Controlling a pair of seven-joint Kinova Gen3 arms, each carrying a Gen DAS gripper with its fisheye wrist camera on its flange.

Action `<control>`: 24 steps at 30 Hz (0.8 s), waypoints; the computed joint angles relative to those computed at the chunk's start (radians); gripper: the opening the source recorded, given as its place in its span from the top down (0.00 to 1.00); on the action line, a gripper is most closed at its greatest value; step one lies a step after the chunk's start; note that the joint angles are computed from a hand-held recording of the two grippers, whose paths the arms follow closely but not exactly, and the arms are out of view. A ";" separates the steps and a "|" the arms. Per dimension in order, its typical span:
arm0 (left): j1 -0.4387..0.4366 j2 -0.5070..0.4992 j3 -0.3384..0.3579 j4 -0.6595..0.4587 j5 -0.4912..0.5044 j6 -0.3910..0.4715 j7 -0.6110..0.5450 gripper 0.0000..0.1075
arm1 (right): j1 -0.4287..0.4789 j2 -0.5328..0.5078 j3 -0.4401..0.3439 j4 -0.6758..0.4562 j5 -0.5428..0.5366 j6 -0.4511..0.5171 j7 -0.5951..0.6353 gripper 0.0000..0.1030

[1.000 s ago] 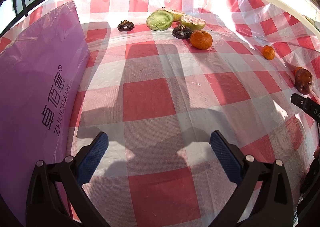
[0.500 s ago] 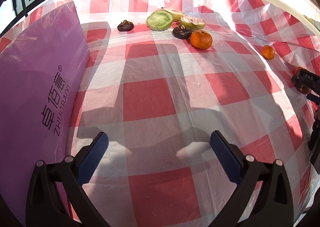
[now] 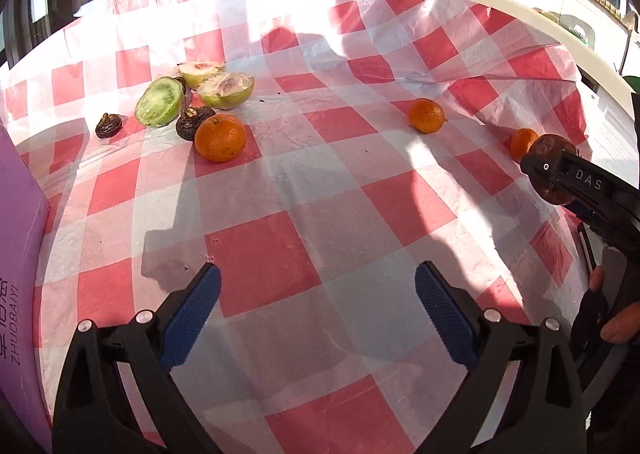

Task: Organize fruits
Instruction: 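Close the right gripper around the brown pear and lift it, then grasp a small orange with the left gripper while the right gripper holds the pear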

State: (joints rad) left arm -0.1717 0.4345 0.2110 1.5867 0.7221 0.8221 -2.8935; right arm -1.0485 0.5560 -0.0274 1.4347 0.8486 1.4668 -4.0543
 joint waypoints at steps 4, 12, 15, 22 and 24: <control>0.082 0.057 0.029 -0.085 -0.007 0.016 0.075 0.14 | -0.051 0.022 0.019 -0.020 0.011 0.095 -0.086 0.39; 0.279 0.172 0.042 -0.291 -0.156 0.015 0.294 0.25 | -0.062 0.030 0.006 -0.018 0.036 0.142 -0.148 0.39; 0.328 0.212 0.036 -0.361 -0.223 0.035 0.372 0.47 | -0.057 0.023 -0.001 -0.003 0.039 0.126 -0.158 0.39; 0.270 0.152 0.097 -0.250 -0.241 -0.049 0.280 0.66 | -0.043 0.001 -0.014 0.041 0.059 0.067 -0.175 0.39; 0.204 0.116 0.125 -0.180 -0.189 -0.082 0.208 0.66 | -0.037 -0.005 -0.018 0.052 0.070 0.045 -0.165 0.39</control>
State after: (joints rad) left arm 0.0320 0.5502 0.3360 1.4067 0.5327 0.7399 -2.6860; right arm -1.0857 0.5511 -0.0452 1.4866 0.9190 1.5123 -4.2193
